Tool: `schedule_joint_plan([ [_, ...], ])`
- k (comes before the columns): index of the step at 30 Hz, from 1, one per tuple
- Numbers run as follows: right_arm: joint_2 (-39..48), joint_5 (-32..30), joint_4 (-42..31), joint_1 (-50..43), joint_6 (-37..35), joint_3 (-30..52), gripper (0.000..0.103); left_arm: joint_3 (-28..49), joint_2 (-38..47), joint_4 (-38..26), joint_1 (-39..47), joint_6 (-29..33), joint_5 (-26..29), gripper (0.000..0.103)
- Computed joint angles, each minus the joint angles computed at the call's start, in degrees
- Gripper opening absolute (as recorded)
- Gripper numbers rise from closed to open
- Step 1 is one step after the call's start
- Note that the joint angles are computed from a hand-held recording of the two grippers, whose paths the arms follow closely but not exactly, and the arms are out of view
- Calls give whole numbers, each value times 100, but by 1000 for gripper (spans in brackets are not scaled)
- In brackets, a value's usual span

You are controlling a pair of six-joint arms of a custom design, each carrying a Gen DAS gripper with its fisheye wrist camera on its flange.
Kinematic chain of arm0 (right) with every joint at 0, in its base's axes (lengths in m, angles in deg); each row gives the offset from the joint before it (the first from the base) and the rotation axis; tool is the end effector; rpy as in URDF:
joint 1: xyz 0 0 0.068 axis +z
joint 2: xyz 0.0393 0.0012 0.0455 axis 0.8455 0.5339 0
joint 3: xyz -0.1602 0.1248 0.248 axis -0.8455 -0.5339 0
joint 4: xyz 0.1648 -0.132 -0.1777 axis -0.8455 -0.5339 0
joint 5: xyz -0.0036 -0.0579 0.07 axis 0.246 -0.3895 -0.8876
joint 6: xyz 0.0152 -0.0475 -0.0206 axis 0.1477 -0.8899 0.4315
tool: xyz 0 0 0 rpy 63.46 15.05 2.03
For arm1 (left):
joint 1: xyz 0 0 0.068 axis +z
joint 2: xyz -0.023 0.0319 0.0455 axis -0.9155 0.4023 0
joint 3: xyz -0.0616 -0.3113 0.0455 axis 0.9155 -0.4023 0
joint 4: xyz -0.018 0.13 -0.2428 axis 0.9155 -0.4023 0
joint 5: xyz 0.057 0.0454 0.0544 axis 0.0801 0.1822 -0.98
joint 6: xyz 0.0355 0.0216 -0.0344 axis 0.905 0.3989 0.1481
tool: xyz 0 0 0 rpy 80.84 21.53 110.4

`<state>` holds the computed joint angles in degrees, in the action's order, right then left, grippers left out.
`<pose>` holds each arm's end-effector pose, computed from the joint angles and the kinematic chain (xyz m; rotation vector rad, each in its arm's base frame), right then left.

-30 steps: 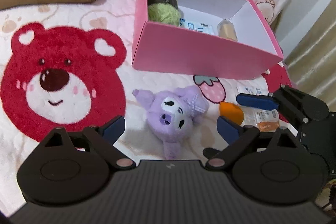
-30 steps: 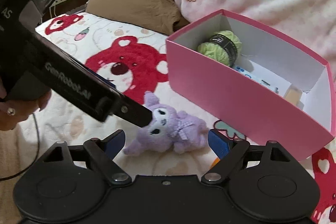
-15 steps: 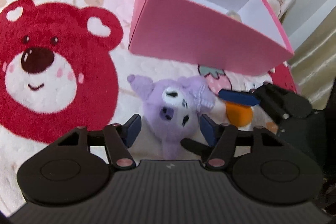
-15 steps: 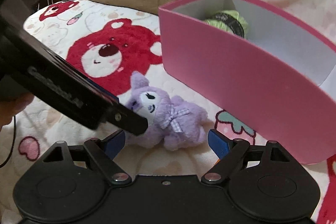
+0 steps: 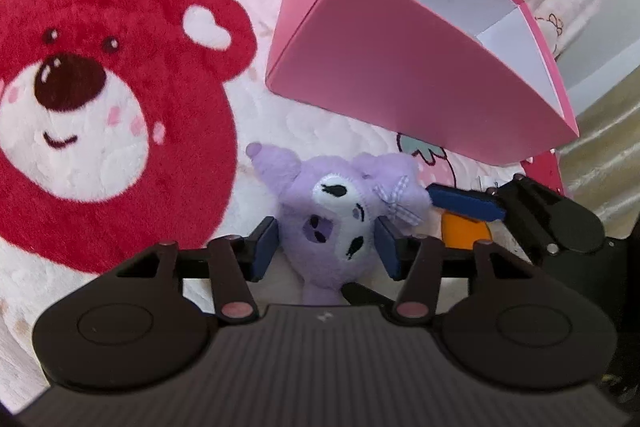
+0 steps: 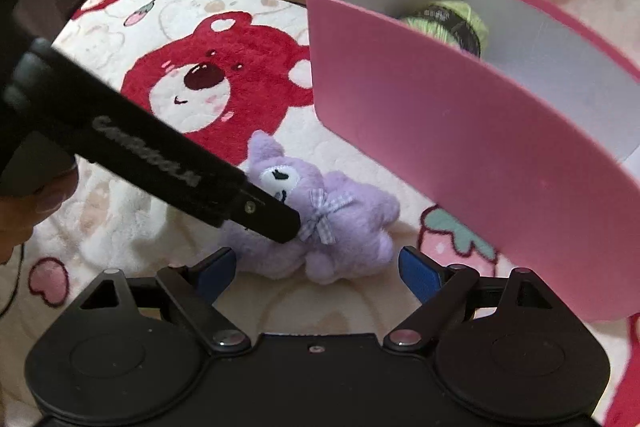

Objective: Organize objects
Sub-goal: 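Close the right tool on the purple plush toy's head, then lift the plush toy with the right tool and carry it into the box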

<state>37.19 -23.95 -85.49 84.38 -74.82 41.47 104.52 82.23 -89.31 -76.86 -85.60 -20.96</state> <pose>0.2624 0.1340 0.1758 -0.8530 2.3673 0.1810 0.2723 -0.0639 0.1558 -0.1802 2.5901 -0.7026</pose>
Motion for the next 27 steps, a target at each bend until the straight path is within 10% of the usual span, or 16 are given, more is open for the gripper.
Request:
schedule_joint_plan([
  [27, -522, -443, -586, -215, 1500, -20, 92, -69, -861, -384, -170, 355, 300, 45],
])
